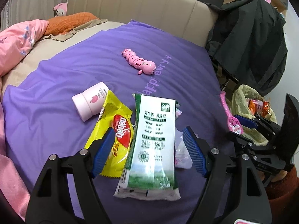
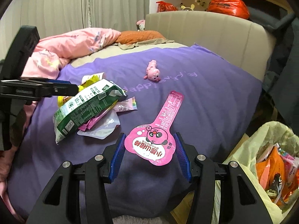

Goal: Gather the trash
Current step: 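Grasp the green-white milk carton with the left gripper while the right grasps the pink lollipop card, then carry the milk carton and pink card over the yellow trash bag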

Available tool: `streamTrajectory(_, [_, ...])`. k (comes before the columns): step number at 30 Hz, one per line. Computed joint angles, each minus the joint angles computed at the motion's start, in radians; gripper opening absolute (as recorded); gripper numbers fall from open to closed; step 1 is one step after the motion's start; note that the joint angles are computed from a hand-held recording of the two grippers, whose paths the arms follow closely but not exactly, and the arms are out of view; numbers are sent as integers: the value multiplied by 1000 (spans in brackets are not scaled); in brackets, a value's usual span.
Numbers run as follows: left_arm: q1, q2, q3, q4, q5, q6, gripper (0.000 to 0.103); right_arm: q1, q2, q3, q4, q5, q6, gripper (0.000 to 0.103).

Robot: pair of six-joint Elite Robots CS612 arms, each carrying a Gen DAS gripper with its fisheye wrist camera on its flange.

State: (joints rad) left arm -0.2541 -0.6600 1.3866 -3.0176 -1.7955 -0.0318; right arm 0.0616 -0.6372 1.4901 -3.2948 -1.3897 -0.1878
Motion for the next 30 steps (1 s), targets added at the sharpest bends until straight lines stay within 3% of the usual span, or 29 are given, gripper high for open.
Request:
streamTrajectory(9, [-44,48,-130,238,150,37,70,-26,-18,33,-47,99,30,49])
streamTrajectory(11, [-47,61,-175,317,164,22,53,-33,-23,42,-55,119,39,49])
streamTrajectory(14, [-45,59,-196,369,154,-22,51,-44,-30,54,-53,154,45,49])
streamTrajectory(17, [-50,17,-126,261,157,-66,51,-52,-39,72,-69,173,43,49])
streamTrajectory(24, [-103,-99,108,-205,319,-114,51,-73,-63,118,-144,229,79,49])
streamTrajectory(30, [-123,-144,177,-257,331,-136,51,-82,-99,190,-244,224,67,49])
